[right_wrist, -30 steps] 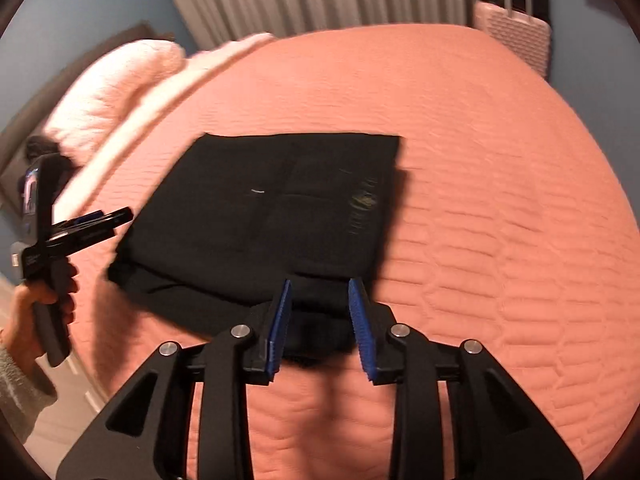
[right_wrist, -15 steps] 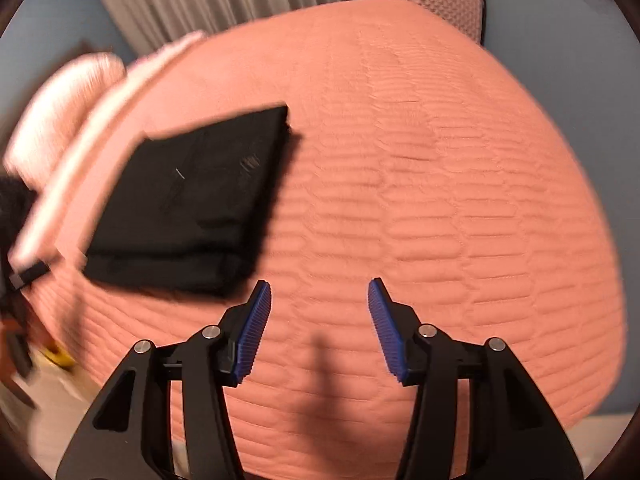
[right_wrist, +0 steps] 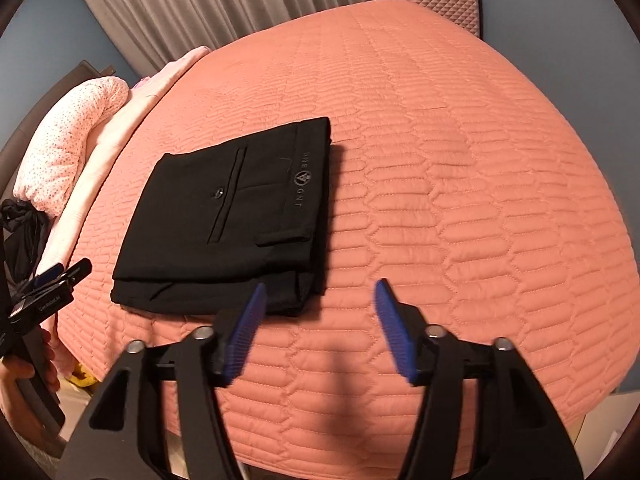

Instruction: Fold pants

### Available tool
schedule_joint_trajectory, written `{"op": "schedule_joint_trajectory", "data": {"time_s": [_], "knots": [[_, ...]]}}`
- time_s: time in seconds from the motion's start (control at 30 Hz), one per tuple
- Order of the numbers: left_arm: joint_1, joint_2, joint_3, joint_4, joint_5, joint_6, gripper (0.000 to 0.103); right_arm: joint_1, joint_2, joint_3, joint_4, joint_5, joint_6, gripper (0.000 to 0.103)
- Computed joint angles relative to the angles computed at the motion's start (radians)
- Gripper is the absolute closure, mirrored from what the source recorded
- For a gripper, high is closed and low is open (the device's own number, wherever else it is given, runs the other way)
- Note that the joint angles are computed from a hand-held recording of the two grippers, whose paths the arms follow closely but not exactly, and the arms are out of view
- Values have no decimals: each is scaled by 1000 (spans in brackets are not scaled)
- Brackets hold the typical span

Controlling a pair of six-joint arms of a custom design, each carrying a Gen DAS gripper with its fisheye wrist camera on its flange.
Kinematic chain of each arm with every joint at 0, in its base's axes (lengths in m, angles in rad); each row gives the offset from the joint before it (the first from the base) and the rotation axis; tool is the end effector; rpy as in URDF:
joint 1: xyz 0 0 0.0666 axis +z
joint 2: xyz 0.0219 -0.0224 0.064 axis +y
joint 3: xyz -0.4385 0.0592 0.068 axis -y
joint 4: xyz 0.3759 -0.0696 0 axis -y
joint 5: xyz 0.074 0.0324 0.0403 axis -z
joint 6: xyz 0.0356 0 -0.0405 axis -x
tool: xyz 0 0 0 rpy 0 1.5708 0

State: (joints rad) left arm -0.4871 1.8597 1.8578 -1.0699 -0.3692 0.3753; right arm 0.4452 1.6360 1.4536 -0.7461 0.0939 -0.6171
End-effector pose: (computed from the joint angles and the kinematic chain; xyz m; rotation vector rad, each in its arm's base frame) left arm 0.5705 -0.2881 0.4366 0.0212 2.5379 0.1601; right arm 0.5011 0.2349 0.4078 0.2559 2.5103 0.3229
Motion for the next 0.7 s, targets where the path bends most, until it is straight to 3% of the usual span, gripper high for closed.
{"op": "schedule_joint_trajectory", "data": {"time_s": [0.17, 0.27, 0.7], "knots": [[-4, 28, 37, -34, 3, 6, 17, 8, 37, 38, 5, -3, 31, 34], [-10, 46, 63, -52, 21, 1, 18, 7, 48, 49, 16, 3, 31, 26], [-48, 97, 127, -98, 21, -9, 17, 16, 65, 65, 8, -6, 56, 26]]}}
